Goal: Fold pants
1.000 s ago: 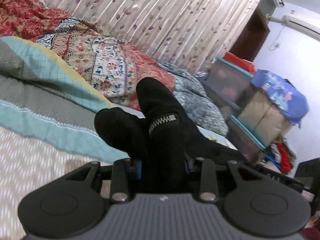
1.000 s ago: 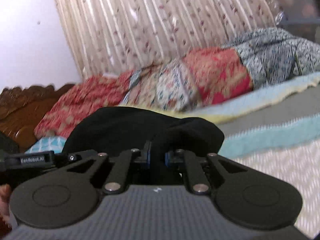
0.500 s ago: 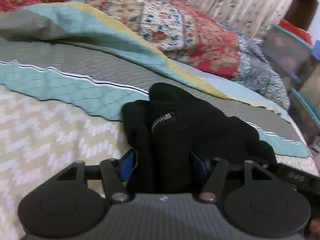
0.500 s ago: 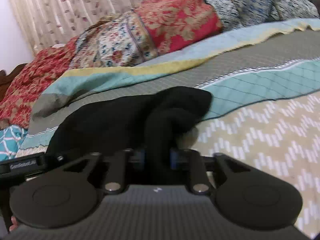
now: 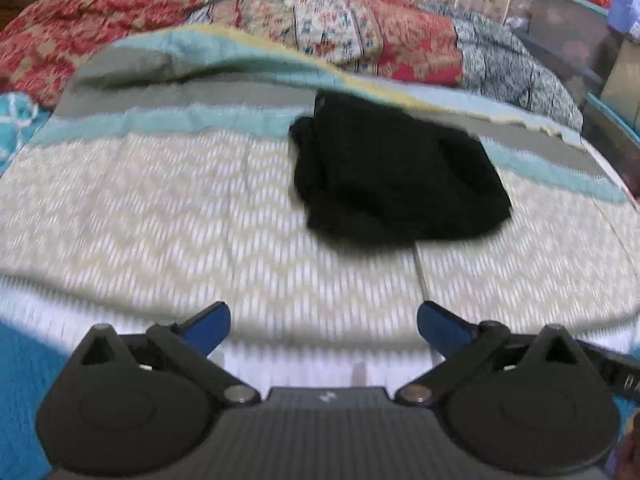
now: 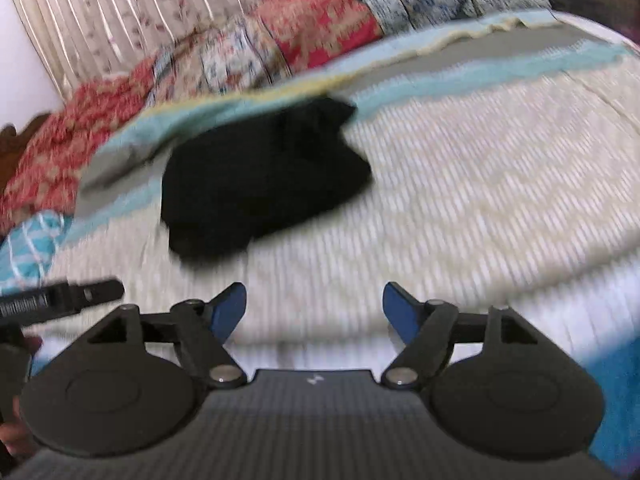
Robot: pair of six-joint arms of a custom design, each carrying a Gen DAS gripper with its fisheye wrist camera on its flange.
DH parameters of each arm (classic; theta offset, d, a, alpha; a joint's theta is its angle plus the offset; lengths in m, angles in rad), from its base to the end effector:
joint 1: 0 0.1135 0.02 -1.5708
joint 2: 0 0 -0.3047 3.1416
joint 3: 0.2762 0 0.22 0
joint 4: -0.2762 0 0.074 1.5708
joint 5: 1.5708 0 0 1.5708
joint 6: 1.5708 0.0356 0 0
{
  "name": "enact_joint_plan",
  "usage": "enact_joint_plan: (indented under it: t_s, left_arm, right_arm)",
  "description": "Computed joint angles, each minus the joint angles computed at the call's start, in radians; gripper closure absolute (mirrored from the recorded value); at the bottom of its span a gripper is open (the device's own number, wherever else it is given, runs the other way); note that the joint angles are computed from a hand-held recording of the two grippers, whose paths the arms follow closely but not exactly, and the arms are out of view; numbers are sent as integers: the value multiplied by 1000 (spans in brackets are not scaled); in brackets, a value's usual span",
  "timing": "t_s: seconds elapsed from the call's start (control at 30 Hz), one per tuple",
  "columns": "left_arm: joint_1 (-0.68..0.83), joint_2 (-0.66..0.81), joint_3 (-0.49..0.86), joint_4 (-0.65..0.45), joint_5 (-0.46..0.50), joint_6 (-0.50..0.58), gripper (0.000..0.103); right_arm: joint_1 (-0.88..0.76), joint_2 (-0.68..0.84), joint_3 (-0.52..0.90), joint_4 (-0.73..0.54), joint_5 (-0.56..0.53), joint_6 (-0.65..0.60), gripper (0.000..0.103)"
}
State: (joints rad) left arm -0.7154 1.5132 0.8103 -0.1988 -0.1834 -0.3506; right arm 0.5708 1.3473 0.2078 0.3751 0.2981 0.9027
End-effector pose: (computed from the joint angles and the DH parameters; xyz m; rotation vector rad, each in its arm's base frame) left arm 0.2083 -0.1724 0.2411 0.3697 2.4389 -0.2402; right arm 0.1516 0.0849 0.1687 0.5307 2.2671 0.4075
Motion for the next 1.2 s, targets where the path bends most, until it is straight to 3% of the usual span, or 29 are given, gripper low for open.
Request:
enact_joint_plan:
  t_s: [0.17, 0.33, 0.47, 0.57, 0.73, 0.93, 1.2]
  left_arm:
    - [-116, -110, -78, -108, -91, -139, 0]
    - [-230, -171, -116, -180, -188, -249, 0]
    - [-346, -200, -127, -248, -336, -341, 0]
    - [-405, -225, -137, -280, -417, -375, 0]
    - [-440, -215, -128, -342, -475, -408, 0]
    - [-465, -182, -141, -346, -576, -378, 0]
    - [-408, -156, -162, -290, -568, -327, 0]
  right_arm:
    - [297, -107, -12, -195, 127, 279, 25]
    - [461, -123, 30, -307, 221, 389, 25]
    - [585, -111, 56, -366, 302, 483, 23]
    - [638, -100, 78, -399, 336, 525, 22]
    - [657, -99, 86, -421, 358, 549, 21]
    - [634, -64, 88, -386, 332, 552, 21]
    - [573, -16, 61, -281, 267, 513, 21]
